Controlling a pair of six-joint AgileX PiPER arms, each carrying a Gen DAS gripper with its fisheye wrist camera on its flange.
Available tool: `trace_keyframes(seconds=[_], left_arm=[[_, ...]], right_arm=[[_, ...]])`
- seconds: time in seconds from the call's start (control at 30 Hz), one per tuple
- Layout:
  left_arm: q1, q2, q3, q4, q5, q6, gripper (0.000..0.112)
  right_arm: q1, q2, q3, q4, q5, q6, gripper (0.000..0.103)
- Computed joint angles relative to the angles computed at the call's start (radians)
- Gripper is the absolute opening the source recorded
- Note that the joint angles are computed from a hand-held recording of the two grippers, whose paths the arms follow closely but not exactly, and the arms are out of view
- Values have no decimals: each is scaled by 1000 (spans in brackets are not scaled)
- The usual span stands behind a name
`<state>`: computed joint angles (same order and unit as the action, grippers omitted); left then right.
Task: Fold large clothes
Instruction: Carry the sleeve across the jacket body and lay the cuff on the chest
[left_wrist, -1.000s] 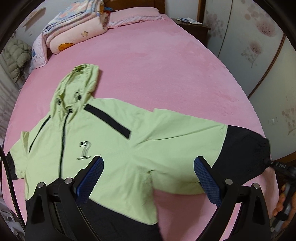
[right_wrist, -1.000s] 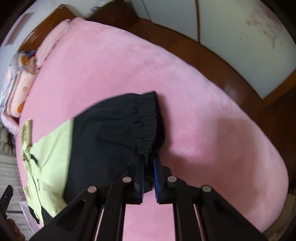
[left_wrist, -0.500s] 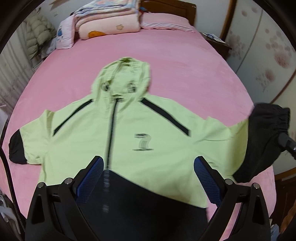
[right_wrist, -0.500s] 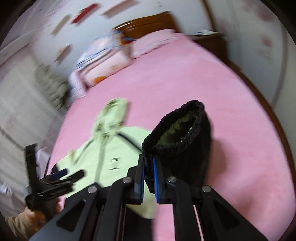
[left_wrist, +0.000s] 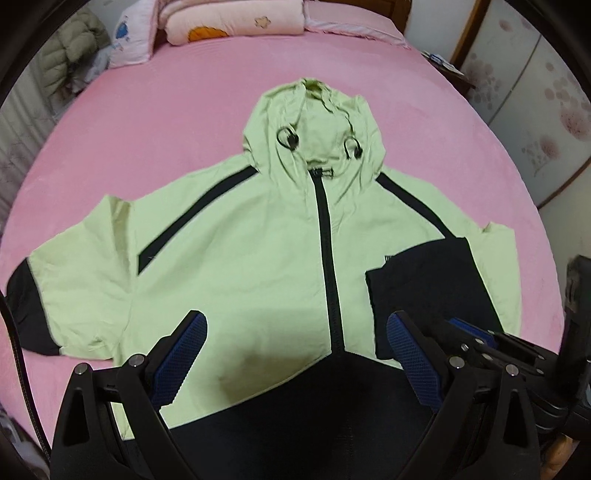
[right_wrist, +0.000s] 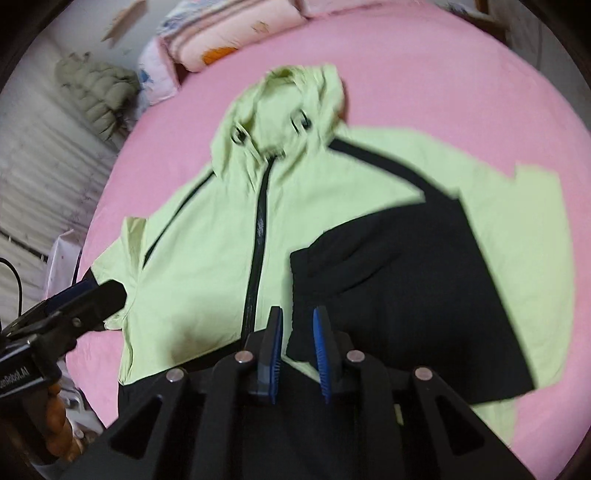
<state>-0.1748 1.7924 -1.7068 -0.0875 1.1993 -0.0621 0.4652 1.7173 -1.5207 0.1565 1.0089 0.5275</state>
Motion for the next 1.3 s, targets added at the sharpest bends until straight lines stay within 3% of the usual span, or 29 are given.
trace_keyframes(seconds=[0.13,0.37,0.5,0.93,1.3], left_arm=[[12,45,22,-118,-16,55,96],[-27,164,63,-356,-59,124,60],[-40,222,86,-486,-44,150,47],[-12,196,333,-697,-153,185,47],[-30,298,353,-996,-321,265,48]], right_arm=[[-19,-104,69,-28,43,25,19],[-125,-286,228,-10,69,42,19],[-193,-347,324,32,64,38,19],[-294,-398,416,124,59,-84,19],[-357,-396,478,160,55,-163,19]])
